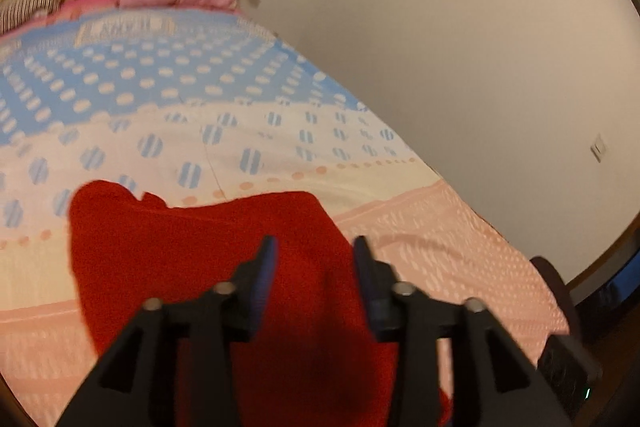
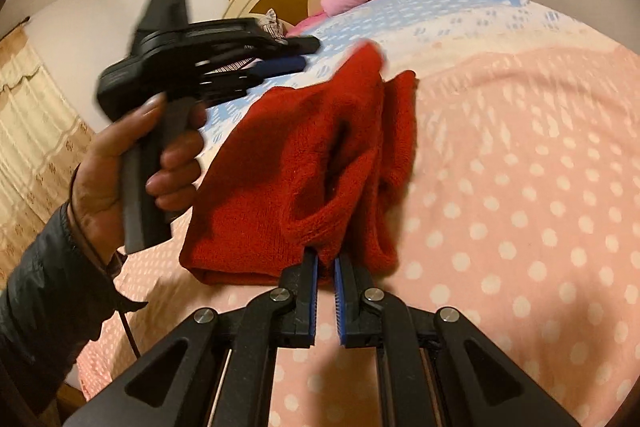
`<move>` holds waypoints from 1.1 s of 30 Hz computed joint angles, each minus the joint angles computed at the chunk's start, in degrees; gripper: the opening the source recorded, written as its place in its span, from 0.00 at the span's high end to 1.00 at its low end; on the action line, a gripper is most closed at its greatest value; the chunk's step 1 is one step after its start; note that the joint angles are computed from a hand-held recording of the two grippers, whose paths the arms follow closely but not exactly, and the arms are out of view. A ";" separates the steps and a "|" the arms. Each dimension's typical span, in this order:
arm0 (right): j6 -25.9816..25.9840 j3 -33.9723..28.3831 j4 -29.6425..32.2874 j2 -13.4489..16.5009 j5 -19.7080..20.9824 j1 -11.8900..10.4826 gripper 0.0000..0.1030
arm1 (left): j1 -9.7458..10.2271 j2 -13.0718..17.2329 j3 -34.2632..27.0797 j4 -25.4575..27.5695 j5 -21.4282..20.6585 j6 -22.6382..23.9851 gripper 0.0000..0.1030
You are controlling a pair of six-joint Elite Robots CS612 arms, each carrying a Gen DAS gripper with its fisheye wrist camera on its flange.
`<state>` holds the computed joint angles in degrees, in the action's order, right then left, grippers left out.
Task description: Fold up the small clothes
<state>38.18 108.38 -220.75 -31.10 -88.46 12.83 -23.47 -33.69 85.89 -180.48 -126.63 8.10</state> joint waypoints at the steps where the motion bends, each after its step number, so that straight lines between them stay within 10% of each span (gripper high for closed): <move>1: -0.20 0.07 0.13 -0.10 0.21 -0.02 0.94 | 0.16 -0.13 0.55 -1.05 0.36 0.46 0.47; 12: -4.87 0.55 4.78 -4.77 -14.52 1.96 0.72 | 3.51 -0.84 9.38 -12.88 5.91 2.67 0.31; 23: -13.13 -9.41 23.03 -3.50 -7.80 0.18 0.66 | 2.53 -0.38 10.95 -13.43 9.51 5.11 0.26; 33: -13.63 -6.96 22.23 -3.19 -5.19 -1.45 0.65 | 3.25 0.53 9.88 -14.25 9.18 -0.30 0.10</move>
<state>24.55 101.42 -198.52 -34.29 -93.65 11.38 -20.22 -33.16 95.77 -194.73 -117.45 7.80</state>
